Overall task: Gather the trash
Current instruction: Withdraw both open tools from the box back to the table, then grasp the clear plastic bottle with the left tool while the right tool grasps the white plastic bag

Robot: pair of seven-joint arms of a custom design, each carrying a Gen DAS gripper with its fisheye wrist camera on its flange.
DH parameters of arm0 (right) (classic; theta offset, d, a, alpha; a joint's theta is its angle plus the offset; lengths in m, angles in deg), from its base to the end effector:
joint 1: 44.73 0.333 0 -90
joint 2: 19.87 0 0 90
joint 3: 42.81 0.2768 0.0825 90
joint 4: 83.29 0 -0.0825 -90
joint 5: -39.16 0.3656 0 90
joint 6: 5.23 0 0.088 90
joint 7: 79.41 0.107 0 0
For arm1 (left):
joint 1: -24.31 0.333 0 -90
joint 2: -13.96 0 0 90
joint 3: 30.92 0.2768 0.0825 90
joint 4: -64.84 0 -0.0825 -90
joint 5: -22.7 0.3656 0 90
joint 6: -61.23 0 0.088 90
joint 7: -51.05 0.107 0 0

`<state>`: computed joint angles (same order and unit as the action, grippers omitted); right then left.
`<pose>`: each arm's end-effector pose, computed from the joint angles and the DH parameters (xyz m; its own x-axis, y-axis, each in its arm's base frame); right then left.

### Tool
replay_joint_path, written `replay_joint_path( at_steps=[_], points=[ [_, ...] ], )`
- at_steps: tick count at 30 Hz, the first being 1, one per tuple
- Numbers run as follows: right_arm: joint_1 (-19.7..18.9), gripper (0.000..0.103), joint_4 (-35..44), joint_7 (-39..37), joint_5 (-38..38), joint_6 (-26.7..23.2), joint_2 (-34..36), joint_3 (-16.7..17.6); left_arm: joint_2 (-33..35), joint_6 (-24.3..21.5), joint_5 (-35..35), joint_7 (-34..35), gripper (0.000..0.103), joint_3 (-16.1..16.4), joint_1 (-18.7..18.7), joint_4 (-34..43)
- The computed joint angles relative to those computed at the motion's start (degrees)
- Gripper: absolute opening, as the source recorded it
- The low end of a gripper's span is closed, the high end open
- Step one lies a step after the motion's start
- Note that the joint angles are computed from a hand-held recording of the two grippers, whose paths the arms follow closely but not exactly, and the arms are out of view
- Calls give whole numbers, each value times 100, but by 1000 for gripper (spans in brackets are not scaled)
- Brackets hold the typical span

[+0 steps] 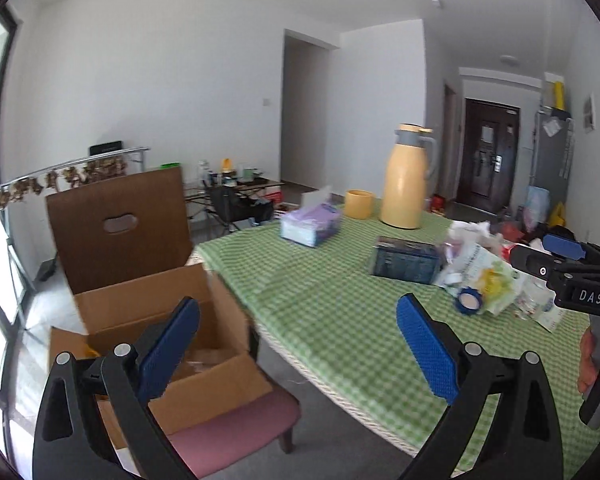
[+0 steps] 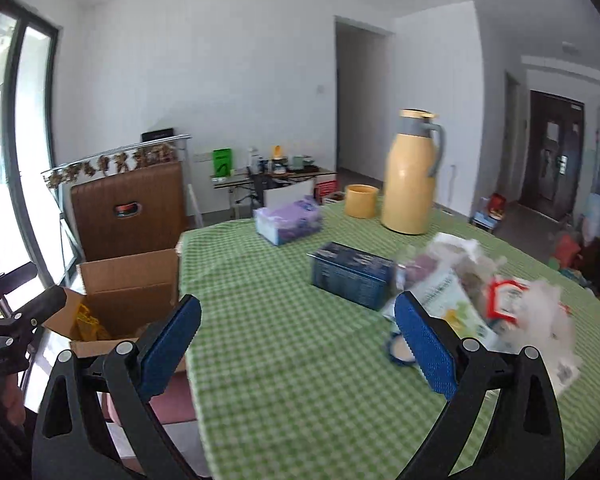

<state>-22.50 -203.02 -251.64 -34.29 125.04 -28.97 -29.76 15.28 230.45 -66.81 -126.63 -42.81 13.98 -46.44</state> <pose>0.4473 0.2934 0.5117 -0.3374 -0.9414 -0.0018 -0.3825 0.1388 -0.9135 0.5535 -0.1535 0.4973 -0.5481 -0.8359 0.0313 -0.3318 0.1830 -0.9254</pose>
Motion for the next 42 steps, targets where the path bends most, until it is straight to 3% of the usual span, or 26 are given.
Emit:
replay_joint_path(
  at_steps=[3, 7, 14, 16, 19, 22, 25, 27, 29, 30, 31, 34, 37, 40, 41, 42],
  points=[
    [52, 94, -1217, 505, 469, -645, -1164, 174, -33, -335, 321, -189, 95, -161, -190, -194],
    [58, 94, -2256, 747, 1382, -1378, -2351, 544, -3, -755, 544, -299, 95, -323, -448, -283],
    [-41, 94, -3302, 834, 2444, -1915, -3828, 856, 849, -1349, 1292, -512, 95, -759, -904, 468],
    [-88, 94, -3437, 834, 2591, -1932, -4039, 908, 1268, -1138, 1823, -885, 96, -917, -1093, 820],
    [-104, 94, -3598, 717, 2787, -2035, -4362, 993, 1979, -1072, 3203, -2104, 96, -914, -1477, 1511],
    [-106, 94, -3742, 572, 2917, -2066, -4623, 1009, 2585, -1084, 3621, -2650, 96, -1068, -1603, 2237],
    [-155, 94, -3928, 450, 2981, -1939, -4897, 942, 3266, -1107, 4400, -3266, 96, -1000, -1926, 3111],
    [-252, 94, -4015, 364, 2992, -1791, -5030, 873, 3654, -1395, 4965, -3696, 96, -878, -2107, 3683],
    [-395, 94, -4134, 283, 2930, -1515, -5183, 752, 3932, -1606, 5200, -3878, 93, -971, -2072, 4077],
    [-485, 94, -4194, 222, 2875, -1302, -5253, 655, 3990, -1515, 5245, -3863, 88, -1068, -2037, 4105],
    [-591, 94, -4259, 164, 2814, -1052, -5313, 565, 3975, -1466, 5312, -3828, 69, -1151, -1979, 4051],
    [-1069, 94, -4311, -75, 2527, -51, -5224, 176, 3781, -1359, 5287, -3542, 58, -1586, -1587, 3632],
    [-1672, 94, -4016, -421, 2269, 992, -4515, -216, 3327, -1369, 5253, -3531, 55, -1870, -1122, 3005],
    [-2255, 94, -3496, -676, 2054, 2006, -3473, -413, 2872, -1425, 4628, -3001, 55, -2355, -475, 2424],
    [-2425, 92, -3291, -753, 2028, 2238, -3123, -421, 2749, -1533, 4457, -2927, 55, -2381, -364, 2332],
    [-2569, 82, -3063, -851, 2032, 2495, -2725, -450, 2599, -1581, 4286, -2911, 55, -2360, -297, 2229]
  ],
)
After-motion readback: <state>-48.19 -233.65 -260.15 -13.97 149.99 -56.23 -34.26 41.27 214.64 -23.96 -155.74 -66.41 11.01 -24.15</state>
